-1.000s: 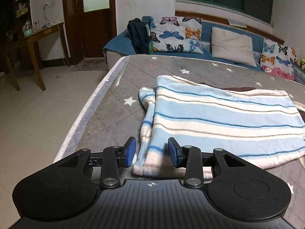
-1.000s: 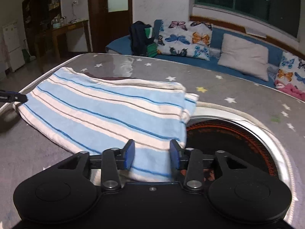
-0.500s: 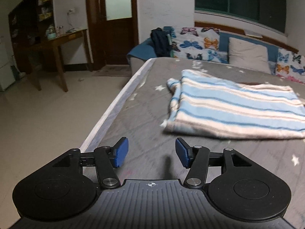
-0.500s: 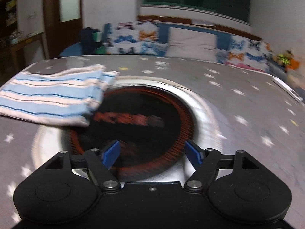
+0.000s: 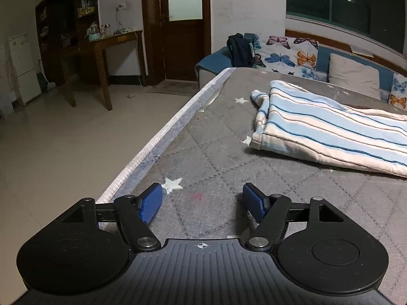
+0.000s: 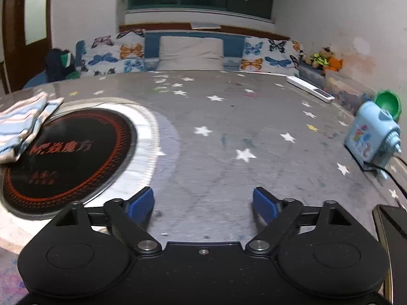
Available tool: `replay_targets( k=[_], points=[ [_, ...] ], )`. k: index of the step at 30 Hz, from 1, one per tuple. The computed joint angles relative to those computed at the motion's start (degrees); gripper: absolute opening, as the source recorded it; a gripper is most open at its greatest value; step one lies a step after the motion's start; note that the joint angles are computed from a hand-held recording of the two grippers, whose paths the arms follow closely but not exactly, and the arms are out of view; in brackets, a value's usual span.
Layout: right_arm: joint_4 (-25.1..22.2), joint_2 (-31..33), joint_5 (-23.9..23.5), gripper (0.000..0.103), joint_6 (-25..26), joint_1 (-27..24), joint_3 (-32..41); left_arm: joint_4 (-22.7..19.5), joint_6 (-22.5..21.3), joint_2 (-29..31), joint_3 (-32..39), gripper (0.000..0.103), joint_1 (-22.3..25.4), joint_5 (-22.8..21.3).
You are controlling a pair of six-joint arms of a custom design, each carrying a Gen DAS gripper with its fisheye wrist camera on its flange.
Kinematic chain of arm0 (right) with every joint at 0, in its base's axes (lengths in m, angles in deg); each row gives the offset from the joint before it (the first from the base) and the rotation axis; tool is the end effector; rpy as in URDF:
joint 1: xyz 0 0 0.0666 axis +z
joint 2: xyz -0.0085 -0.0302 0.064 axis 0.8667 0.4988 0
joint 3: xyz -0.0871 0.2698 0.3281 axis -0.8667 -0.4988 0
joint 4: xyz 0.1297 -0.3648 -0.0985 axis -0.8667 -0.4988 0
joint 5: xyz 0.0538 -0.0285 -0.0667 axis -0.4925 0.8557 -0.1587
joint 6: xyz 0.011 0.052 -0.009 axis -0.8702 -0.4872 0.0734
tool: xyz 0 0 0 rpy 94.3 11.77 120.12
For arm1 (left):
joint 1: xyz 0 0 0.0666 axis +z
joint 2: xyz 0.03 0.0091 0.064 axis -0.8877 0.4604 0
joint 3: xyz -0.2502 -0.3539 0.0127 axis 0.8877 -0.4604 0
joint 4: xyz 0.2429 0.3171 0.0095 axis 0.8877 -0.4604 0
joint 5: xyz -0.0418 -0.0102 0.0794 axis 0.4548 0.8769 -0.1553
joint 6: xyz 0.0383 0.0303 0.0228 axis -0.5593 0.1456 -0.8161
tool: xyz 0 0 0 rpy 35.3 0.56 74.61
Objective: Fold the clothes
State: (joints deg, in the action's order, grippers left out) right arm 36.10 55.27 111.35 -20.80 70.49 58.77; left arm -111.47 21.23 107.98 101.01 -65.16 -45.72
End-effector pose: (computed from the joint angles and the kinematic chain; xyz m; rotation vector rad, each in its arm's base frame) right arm 0.5924 0.0928 0.4002 0.3756 2.1861 -0.2396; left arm 0.6442 -0.0224 0.4305 -0.1871 2.2032 0.1326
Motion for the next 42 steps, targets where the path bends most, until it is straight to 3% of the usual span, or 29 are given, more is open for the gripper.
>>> replay_targets(
  k=[7, 10, 14, 18, 42],
  points=[
    [0.9, -0.26, -2.89, 0.103, -0.8, -1.66, -1.01, -0.49, 0.23, 0.07, 0.12, 0.084, 0.11, 0.14],
    [0.84, -0.16, -3.19, 0.103, -0.99, -1.84, -0.84, -1.06, 0.05, 0.28, 0.4, 0.093, 0.19, 1.0],
    [1.12, -0.07, -3.29, 0.103, -0.99, -1.89, -0.9, -1.13, 0.36, 0.33, 0.34, 0.094, 0.27, 1.37],
    [1.41, -0.16, -3.45, 0.103, -0.85, -2.07, -1.12, -2.01, 0.53, 0.54, 0.64, 0.103, 0.3, 1.36],
    [1.66, -0.12, -3.73, 0.103, -1.02, -2.1, -1.11, -1.75, 0.49, 0.59, 0.52, 0.103, 0.51, 1.63]
  ],
)
